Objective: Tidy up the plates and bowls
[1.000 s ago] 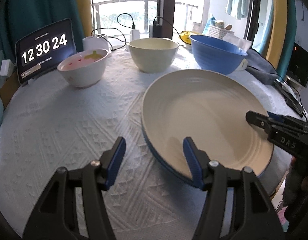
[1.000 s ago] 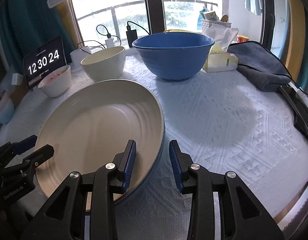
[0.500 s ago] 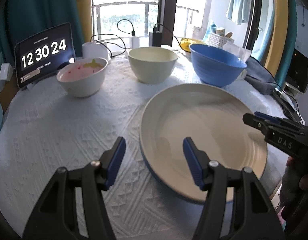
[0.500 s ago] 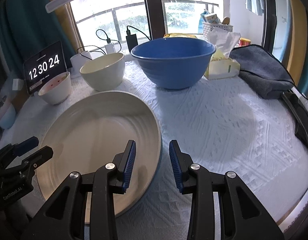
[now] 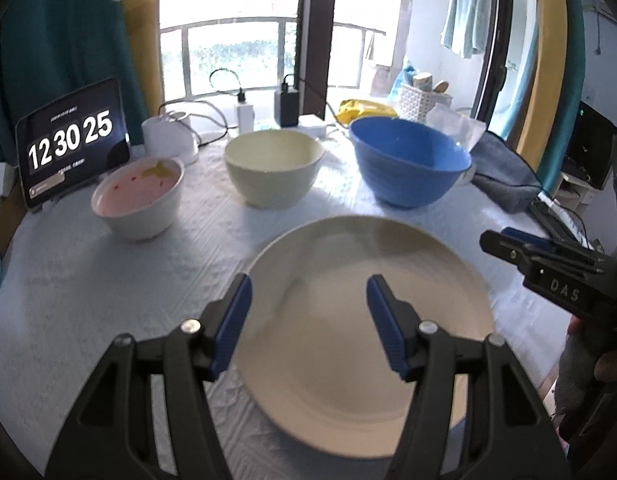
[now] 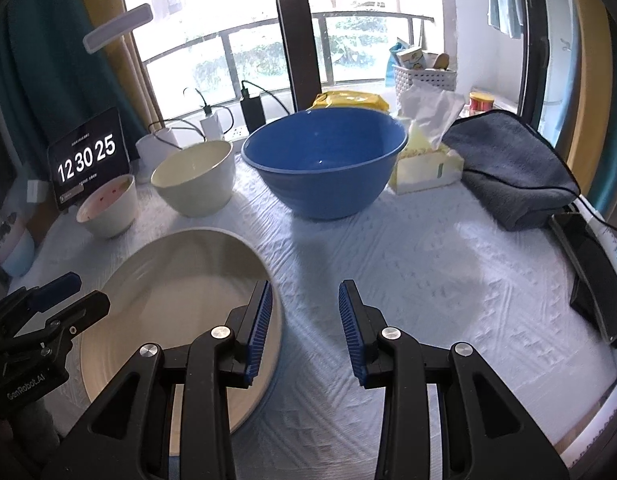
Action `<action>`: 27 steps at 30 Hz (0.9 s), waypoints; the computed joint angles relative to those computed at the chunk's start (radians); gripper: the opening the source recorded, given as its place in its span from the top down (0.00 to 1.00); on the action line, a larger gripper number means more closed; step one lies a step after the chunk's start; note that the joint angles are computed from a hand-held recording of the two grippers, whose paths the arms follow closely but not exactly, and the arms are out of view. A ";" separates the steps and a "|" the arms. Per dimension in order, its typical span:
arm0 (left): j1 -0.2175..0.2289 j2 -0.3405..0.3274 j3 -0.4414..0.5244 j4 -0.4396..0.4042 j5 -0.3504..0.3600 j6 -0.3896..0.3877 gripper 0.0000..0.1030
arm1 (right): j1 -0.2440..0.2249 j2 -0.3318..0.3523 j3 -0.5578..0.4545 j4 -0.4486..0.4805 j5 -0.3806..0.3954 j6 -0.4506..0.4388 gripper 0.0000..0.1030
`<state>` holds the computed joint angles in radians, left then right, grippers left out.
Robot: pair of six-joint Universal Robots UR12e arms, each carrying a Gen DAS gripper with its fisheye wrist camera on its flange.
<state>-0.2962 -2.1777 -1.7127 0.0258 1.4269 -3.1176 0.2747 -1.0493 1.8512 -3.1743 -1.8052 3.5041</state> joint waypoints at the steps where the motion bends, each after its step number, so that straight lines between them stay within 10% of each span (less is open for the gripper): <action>1: -0.002 -0.001 0.006 -0.002 -0.002 -0.001 0.40 | -0.002 -0.002 0.000 0.000 0.000 -0.001 0.64; 27: -0.038 -0.075 0.195 -0.114 -0.049 -0.008 0.34 | -0.075 0.001 -0.044 0.006 0.050 -0.030 0.64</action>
